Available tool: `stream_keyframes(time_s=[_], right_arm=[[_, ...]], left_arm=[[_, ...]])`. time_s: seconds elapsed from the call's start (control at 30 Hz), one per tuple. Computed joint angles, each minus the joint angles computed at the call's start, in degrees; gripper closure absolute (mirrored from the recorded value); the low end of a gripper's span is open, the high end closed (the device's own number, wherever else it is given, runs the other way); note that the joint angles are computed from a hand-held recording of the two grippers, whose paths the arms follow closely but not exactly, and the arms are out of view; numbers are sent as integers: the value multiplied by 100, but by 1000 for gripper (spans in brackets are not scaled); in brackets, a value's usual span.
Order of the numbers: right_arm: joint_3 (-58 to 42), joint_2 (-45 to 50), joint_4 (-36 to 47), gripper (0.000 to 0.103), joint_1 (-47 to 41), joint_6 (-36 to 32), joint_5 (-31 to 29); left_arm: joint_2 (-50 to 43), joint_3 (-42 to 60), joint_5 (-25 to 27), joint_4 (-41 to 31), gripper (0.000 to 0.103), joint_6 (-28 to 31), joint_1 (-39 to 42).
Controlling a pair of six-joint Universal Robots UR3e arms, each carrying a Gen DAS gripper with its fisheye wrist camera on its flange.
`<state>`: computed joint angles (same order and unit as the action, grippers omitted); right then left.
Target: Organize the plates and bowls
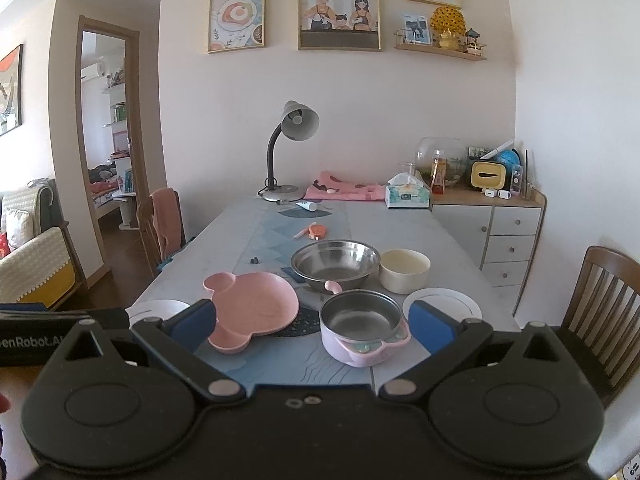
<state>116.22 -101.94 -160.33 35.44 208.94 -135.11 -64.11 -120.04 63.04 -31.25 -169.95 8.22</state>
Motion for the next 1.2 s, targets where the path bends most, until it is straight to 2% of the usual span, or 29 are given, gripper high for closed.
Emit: stream_keyframes(time_s=[0.67,0.93,1.07,1.2], right_arm=[[205,-237,192,0,-20,250,17],[252,-308,110,0,-93,98,25],[243,-302,53,0,-274,-23,227],[213,-217,-74,3,-862,-481,1009]], left_arm=[[-44,99,76,-162,0,44,-163],[-124,184,27,-154,0,92,-169],[-238,239,68,-152,0,68,-209],[-486,259,116,-63,0,-35,-116]])
